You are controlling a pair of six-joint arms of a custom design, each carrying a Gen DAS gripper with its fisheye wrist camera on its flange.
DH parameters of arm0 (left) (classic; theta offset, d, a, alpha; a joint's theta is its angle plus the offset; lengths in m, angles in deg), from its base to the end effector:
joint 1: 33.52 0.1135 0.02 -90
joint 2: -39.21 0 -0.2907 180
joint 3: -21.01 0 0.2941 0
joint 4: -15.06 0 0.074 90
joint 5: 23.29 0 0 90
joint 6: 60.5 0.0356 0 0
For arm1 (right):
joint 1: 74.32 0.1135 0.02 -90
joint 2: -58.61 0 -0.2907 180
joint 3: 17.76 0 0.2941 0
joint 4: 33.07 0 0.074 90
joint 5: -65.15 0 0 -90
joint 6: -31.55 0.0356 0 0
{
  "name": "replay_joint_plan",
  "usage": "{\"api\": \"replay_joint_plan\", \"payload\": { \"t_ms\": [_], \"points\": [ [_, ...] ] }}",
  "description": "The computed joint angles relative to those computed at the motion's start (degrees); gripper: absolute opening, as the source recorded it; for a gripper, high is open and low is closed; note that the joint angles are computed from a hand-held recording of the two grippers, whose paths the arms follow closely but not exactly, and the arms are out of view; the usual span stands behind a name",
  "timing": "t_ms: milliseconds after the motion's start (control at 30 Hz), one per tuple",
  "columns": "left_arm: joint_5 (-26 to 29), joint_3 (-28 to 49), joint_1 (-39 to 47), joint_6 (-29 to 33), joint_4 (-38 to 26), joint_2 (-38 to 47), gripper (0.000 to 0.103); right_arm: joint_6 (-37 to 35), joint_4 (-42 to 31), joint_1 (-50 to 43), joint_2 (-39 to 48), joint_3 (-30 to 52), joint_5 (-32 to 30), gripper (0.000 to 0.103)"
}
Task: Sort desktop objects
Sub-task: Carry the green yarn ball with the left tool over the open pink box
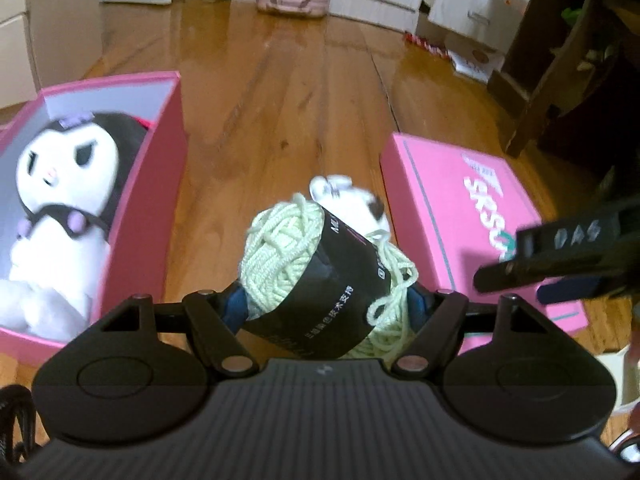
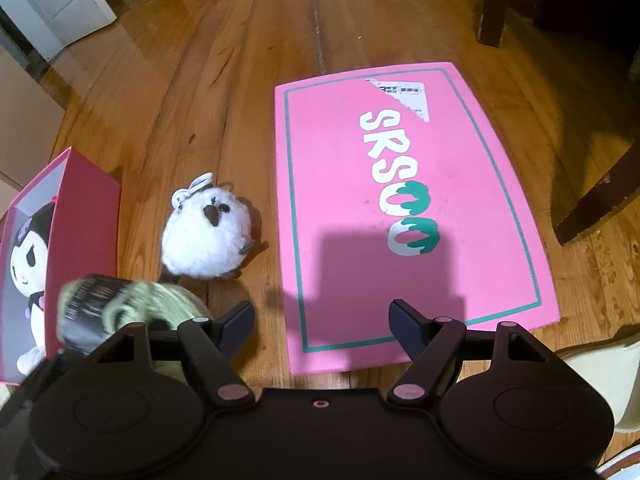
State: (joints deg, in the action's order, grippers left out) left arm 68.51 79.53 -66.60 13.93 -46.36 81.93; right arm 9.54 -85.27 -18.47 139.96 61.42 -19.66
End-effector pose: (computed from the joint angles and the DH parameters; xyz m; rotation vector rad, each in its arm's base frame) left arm 0.1385 -0.0916 0.3125 0.3824 2.3815 -0.4398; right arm 0.1901 0.2745 0.3008 0.3228 2.6656 0.7039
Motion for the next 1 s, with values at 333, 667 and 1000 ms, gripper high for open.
{"api": "replay_joint_plan", "payload": {
  "t_ms": [333,667,1000],
  "points": [
    [1.43,4.61,4.42,4.35,-3.33,-1.39,0.074,-2.52,1.51,-0.24,0.23,0.95,-2.86,0.079],
    [10.13,8.27,15.79,10.23,-6.61,-1.61,0.074,-2.65,-0.34,2.05,2.04,6.12,1.50,0.079],
    [18.63,11.44,31.74,19.50,-9.60,-0.70,0.074,-6.17,3.22,4.62,5.22,13.24,1.33,0.079]
  ]
}}
